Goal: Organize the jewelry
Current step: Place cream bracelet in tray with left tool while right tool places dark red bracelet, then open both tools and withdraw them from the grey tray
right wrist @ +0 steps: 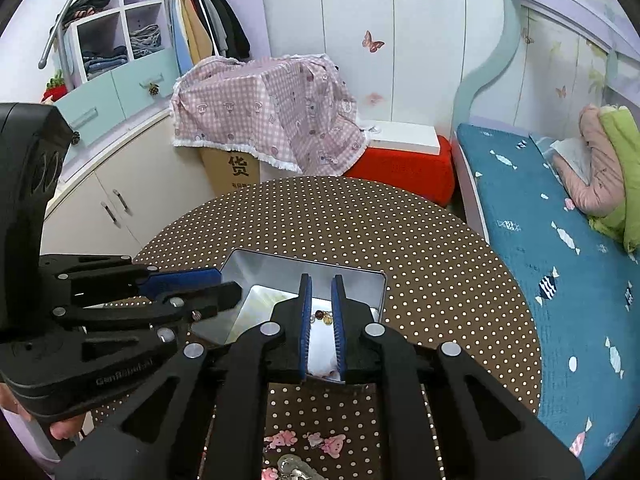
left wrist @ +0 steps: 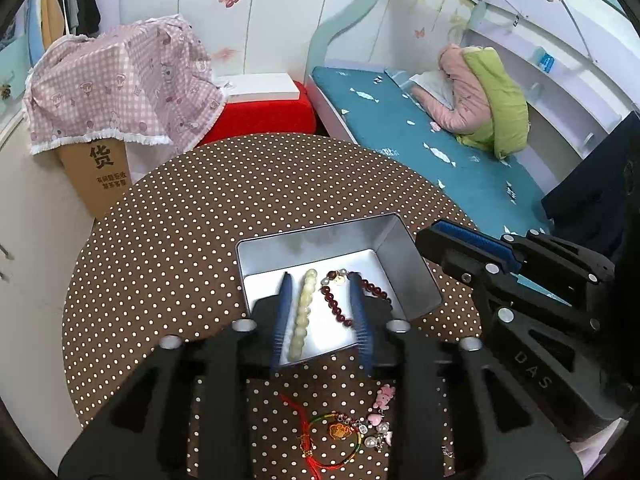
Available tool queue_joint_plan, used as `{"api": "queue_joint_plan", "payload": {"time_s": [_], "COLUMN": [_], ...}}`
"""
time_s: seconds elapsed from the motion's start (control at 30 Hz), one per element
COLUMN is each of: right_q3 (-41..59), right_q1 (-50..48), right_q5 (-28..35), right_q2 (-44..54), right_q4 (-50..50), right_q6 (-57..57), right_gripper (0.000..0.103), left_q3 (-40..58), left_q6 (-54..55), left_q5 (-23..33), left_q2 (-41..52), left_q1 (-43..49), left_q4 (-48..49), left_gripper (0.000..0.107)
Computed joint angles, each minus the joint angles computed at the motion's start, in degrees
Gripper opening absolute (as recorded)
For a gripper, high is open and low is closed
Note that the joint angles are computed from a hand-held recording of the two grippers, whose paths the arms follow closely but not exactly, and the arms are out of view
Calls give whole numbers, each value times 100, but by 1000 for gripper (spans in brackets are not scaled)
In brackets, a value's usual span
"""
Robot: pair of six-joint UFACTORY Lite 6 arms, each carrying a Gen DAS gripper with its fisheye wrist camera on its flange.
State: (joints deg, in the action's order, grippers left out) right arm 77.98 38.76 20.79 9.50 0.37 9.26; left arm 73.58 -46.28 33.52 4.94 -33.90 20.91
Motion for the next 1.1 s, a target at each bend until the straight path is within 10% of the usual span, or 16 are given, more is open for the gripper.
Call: {"api": "queue_joint_plan", "payload": {"time_s": [1.1], "right_q3": [-2076], "right_q1": [1157], "right_q5": [476], "right_q2": [-1825], "right_q4": [-2657], "right_q6": [3477], "right_gripper": [79], "left_q3": [-2877], "left_q6": [-1919], "left_q5": [656], "left_q2": [-2764], "left_q1": [-1503], "left_q4": [766], "left_gripper": [55]}}
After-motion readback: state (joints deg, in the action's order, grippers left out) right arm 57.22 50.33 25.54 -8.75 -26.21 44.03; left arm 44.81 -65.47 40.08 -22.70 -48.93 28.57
